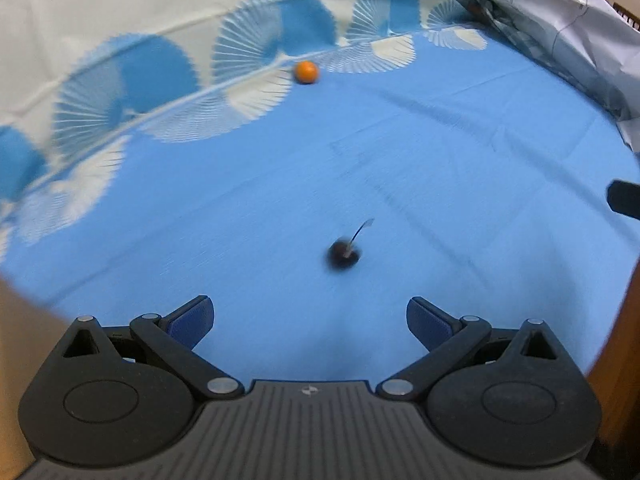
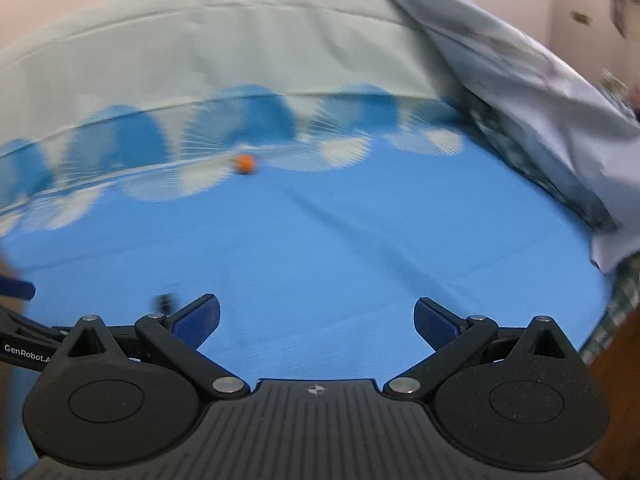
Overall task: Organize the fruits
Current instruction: 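Move the left tool to the dark cherry while the right tool moves toward the small mandarin, then grasp the dark cherry with the left tool while the right tool grasps the small mandarin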
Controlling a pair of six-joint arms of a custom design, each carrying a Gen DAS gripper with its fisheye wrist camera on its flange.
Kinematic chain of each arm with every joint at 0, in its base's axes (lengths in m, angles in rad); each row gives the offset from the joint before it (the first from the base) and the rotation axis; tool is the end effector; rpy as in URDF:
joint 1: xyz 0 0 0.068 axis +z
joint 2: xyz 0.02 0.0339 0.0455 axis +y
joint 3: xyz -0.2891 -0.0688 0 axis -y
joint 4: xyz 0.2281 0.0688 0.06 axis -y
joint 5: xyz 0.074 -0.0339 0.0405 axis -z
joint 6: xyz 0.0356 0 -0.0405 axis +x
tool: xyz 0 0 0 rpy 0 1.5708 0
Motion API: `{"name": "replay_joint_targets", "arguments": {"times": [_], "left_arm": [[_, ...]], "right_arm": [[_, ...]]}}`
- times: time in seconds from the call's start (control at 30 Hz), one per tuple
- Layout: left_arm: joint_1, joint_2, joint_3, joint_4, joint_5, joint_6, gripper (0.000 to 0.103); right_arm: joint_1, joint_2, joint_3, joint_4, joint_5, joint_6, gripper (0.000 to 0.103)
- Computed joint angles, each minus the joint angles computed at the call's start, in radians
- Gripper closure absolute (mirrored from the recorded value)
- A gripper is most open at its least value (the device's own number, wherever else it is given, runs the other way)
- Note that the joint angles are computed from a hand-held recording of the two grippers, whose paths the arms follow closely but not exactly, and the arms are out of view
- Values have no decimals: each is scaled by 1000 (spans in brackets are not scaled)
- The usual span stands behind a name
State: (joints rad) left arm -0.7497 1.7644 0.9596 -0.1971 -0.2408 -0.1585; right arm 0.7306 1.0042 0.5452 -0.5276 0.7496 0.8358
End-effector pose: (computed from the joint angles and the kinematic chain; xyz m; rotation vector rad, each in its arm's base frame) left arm 0.2513 -0.2224 0.1829 0.6509 2.4446 -0.0494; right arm 0.1287 0.0828 0.2267 0.3783 2.1993 -0.1477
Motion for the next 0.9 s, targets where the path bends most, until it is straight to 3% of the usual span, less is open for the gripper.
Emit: {"name": "replay_joint_targets", "arguments": {"times": [0.1,0.2,0.27,0.3,0.4,0.47,0.67,0.8,0.9], "left_arm": [[12,165,102,50,27,17,7],[19,248,144,91,43,48,10],[31,297,176,98,67,73,28],[40,322,196,89,86,79,47],[74,329,171,160,145,46,74],[96,331,185,143,169,21,74],[170,271,170,127,126,0,74],[244,228,196,70,95,-52,74],[295,232,239,13,76,-86,74]], "right_arm": [[-273,21,-102,236,-173,-180,1],[-480,140,-167,481,-308,-327,1],[-565,243,-183,622,-367,-396,1],[-598,305,-183,692,-393,-425,1],[-663,461,-154,835,-452,-496,1],[-680,539,-123,891,-476,-528,1],[-679,803,37,1083,-580,-640,1],[-635,1002,317,1072,-631,-662,1],[-613,1166,621,951,-643,-612,1]]}}
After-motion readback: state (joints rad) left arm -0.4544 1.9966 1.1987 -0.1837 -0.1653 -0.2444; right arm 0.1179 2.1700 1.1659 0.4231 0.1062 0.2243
